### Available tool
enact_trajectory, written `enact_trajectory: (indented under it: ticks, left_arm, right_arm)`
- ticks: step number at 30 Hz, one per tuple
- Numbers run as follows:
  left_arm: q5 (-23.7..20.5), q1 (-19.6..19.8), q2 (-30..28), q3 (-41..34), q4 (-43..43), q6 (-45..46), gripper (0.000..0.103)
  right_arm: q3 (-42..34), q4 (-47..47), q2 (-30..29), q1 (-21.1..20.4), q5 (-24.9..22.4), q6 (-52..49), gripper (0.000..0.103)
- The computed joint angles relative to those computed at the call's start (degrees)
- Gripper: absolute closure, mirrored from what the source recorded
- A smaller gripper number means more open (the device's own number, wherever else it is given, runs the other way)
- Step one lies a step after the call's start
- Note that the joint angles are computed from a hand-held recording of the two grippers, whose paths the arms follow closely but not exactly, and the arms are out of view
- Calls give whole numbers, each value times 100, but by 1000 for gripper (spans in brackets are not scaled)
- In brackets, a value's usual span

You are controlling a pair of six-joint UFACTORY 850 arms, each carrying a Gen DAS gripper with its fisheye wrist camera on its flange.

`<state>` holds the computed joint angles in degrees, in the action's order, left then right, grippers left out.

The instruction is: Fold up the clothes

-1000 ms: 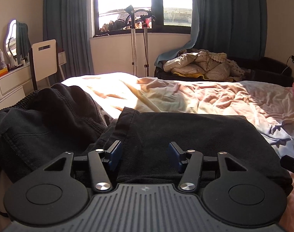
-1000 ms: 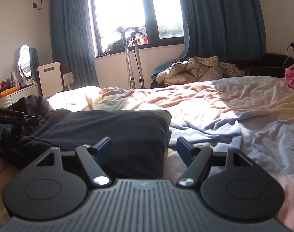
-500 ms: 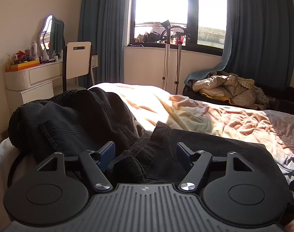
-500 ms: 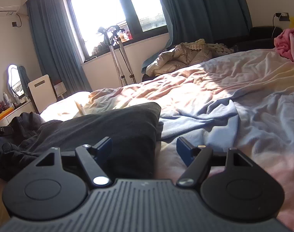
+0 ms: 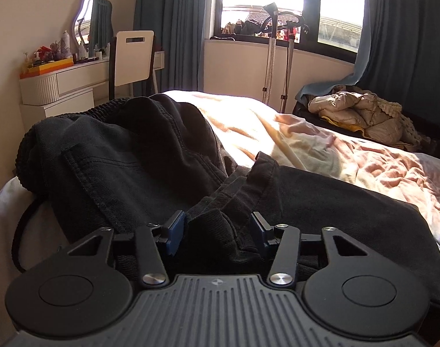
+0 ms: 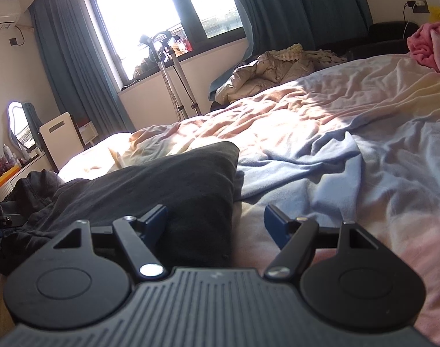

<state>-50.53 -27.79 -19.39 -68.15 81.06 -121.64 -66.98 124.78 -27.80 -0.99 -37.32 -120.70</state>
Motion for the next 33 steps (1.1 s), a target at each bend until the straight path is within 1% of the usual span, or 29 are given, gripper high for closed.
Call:
enact_trajectory:
  ticks: [3,6,10,13,14,15,16,21,23,24,25,27,31,33]
  left_arm:
    - [-200,-117,-41,2,304,67,56]
    - [-58,-71,-90,-67,129,276,55]
    - [-19,51,-58,-57,-112,78,53]
    - [159,111,-96,-121,-337,283,54]
    - [110,94,-131,-158,-365,390,53]
    - [106,89,-156,-186,-404,479,51]
    - [179,107,-163,-199,-465,536,45]
    - [321,221,-303,-347,-792,911,44]
    - [321,249,-392,-442,-845,1114,53]
    - [291,245,-414,-475,-861,1232,66]
    - [261,237,-407,-480,-845,1294,81]
    - [235,231,-364,-473,-806,1400,83]
    - [519,319,-33,-293,-684,1436,85]
    - [763,421,51,-261,-809,1658,85]
  right_arm:
    - [-22,-62,-25,-6,-2,75,28]
    - [29,-84,-8,-56,-64,35,28]
    - [25,-72,-12,-41,-58,18,28]
    - [-13,-151,-47,-47,-87,115,27]
    - [-24,-181,-57,-52,-112,157,27]
    - [-35,-233,-66,-56,-139,230,27]
    - [-47,-285,-74,-60,-167,303,27]
    - [-133,-573,-134,-72,-350,808,24]
    - [-173,-722,-162,-83,-462,1046,24]
    - [-195,-810,-175,-85,-502,1137,23]
    - [-214,-882,-184,-86,-531,1188,23]
    - [-232,-975,-194,-93,-599,1254,23]
    - [-271,-1155,-243,-133,-781,1540,22]
    - [-303,-1213,-275,-153,-851,1632,21]
